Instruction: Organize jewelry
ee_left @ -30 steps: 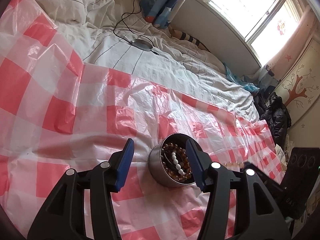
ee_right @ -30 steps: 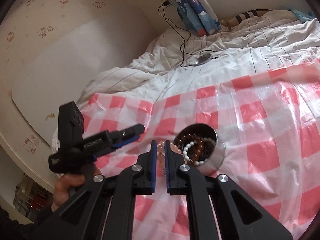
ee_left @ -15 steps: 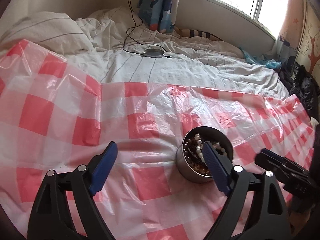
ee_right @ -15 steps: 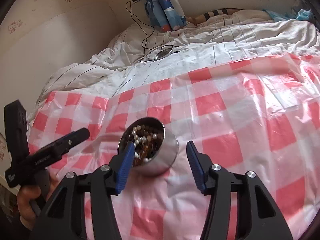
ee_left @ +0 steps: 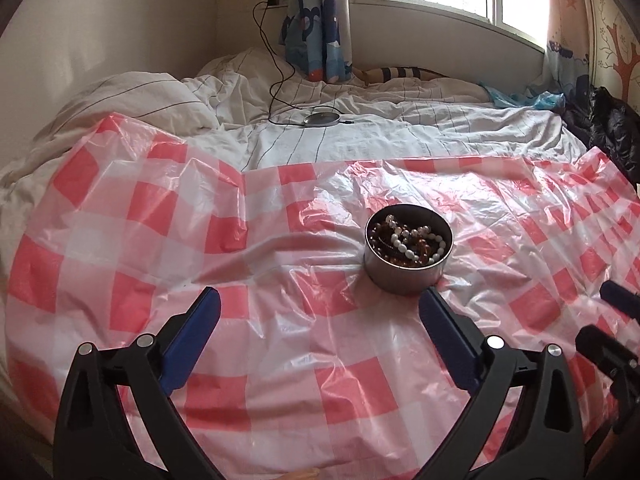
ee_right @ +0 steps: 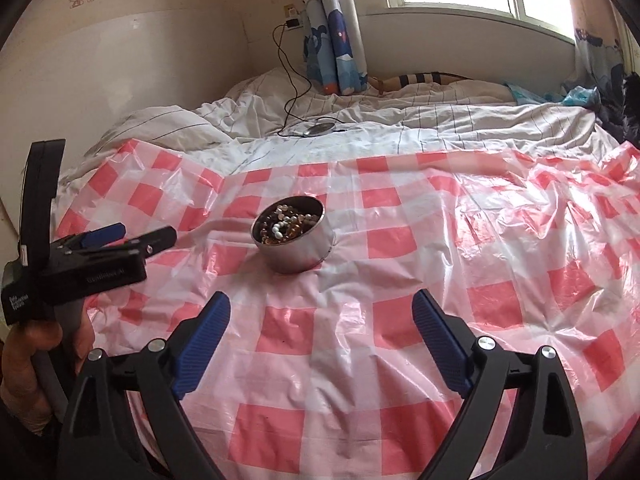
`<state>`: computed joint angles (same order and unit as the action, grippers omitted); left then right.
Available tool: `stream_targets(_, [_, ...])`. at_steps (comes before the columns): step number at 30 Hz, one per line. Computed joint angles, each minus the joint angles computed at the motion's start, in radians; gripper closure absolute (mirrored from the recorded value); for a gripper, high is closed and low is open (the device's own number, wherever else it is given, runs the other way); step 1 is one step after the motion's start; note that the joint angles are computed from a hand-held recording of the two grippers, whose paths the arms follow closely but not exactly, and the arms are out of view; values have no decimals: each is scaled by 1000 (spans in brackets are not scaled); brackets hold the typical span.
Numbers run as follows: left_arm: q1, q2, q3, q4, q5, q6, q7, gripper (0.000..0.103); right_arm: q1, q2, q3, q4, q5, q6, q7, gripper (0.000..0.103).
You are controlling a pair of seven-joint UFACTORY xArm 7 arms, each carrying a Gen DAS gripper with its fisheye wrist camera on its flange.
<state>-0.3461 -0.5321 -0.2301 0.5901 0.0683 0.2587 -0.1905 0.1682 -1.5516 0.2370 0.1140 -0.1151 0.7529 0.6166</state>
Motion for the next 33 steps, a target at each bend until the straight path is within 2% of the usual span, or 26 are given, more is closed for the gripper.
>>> stream_targets(3, [-36,-40,34,-28,-22,18,33,8,-11,45,37,49,-20,-28,-1,8])
stream_targets(8, [-33,-62,50,-47,-43,26,50,8,-55,73,84,51,-49,-81,53,8])
stream_targets(11, [-20,-53,47,-41,-43,22,56,8,-71,104,64,42,-56,-108,73,8])
stream_targets(22, [-14,-7,29,-1,-35,46,68,8,-112,87,-25,0,-43,-86,92,8])
stream_targets(29, [-13,7,21,11,-30,46,63,8,-120,99,-29,0,-35,-89,78,8])
stream_targets(33, [-55,22,64,24,-79,61,89,8,-115,110,-21,3,-34,-92,74,7])
